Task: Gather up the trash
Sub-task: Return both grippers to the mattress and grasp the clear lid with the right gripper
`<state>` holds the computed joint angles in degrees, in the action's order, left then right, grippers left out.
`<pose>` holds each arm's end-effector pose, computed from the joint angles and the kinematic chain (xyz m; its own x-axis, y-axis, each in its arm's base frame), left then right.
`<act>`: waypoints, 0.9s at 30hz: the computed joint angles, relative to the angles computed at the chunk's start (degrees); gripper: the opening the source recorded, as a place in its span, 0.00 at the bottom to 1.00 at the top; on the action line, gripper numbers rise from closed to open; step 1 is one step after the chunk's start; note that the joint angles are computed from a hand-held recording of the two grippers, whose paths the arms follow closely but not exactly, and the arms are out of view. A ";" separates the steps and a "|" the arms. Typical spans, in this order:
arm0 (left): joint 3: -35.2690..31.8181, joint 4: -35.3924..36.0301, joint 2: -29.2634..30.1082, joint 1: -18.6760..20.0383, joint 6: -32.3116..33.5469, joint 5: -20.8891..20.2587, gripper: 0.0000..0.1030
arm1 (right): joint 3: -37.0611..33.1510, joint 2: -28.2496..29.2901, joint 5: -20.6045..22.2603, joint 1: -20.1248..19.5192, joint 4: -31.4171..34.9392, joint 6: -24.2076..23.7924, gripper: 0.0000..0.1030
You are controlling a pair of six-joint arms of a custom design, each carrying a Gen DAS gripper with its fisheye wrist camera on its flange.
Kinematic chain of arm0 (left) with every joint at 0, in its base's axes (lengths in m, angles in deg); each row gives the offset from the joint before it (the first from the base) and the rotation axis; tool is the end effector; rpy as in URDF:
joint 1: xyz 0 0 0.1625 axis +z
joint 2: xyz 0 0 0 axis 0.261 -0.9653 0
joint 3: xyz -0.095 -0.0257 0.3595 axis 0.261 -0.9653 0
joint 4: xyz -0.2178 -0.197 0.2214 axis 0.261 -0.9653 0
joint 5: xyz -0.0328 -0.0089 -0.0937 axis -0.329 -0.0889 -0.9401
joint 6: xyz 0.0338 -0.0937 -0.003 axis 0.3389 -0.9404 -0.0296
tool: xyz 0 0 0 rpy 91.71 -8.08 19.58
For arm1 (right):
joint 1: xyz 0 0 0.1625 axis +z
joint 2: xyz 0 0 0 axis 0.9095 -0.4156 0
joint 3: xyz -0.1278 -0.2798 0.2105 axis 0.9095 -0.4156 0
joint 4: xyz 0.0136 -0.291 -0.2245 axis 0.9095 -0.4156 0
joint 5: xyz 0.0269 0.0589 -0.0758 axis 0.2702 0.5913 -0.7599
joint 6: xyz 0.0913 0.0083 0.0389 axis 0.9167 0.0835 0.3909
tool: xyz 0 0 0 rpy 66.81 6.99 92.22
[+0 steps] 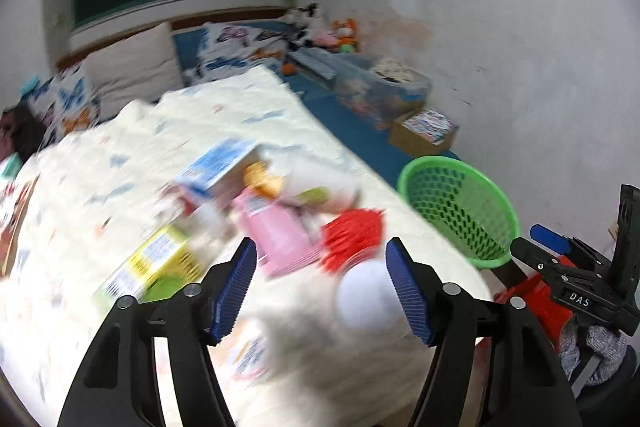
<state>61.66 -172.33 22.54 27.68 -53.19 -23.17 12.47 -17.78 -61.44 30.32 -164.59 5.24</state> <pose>-0.2787 -0.5597 0.2050 -0.7689 -0.1304 -0.6259 0.4085 0.6529 -0.6379 0.1832 -0.6317 0.2444 -0.7501 -0.4656 0.4697 -0.6562 0.6125 -0.4408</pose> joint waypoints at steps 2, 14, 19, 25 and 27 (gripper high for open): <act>4.49 0.77 -3.31 -0.48 -4.09 2.13 0.65 | 0.41 0.77 0.04 1.15 0.99 -1.05 0.78; 18.49 5.41 -14.73 -0.02 -18.51 4.34 0.72 | 0.42 8.01 -4.13 5.61 2.10 -6.65 0.89; 20.31 4.18 -15.26 0.45 -17.38 3.09 0.76 | -0.22 10.25 -6.71 6.38 0.84 -9.15 0.92; 20.16 2.39 -14.06 1.54 -14.40 0.41 0.79 | -1.79 12.66 -8.73 6.89 0.22 -9.91 0.94; 19.72 2.19 -13.49 1.95 -13.48 -0.37 0.79 | -2.50 13.29 -9.12 6.91 0.60 -10.15 0.94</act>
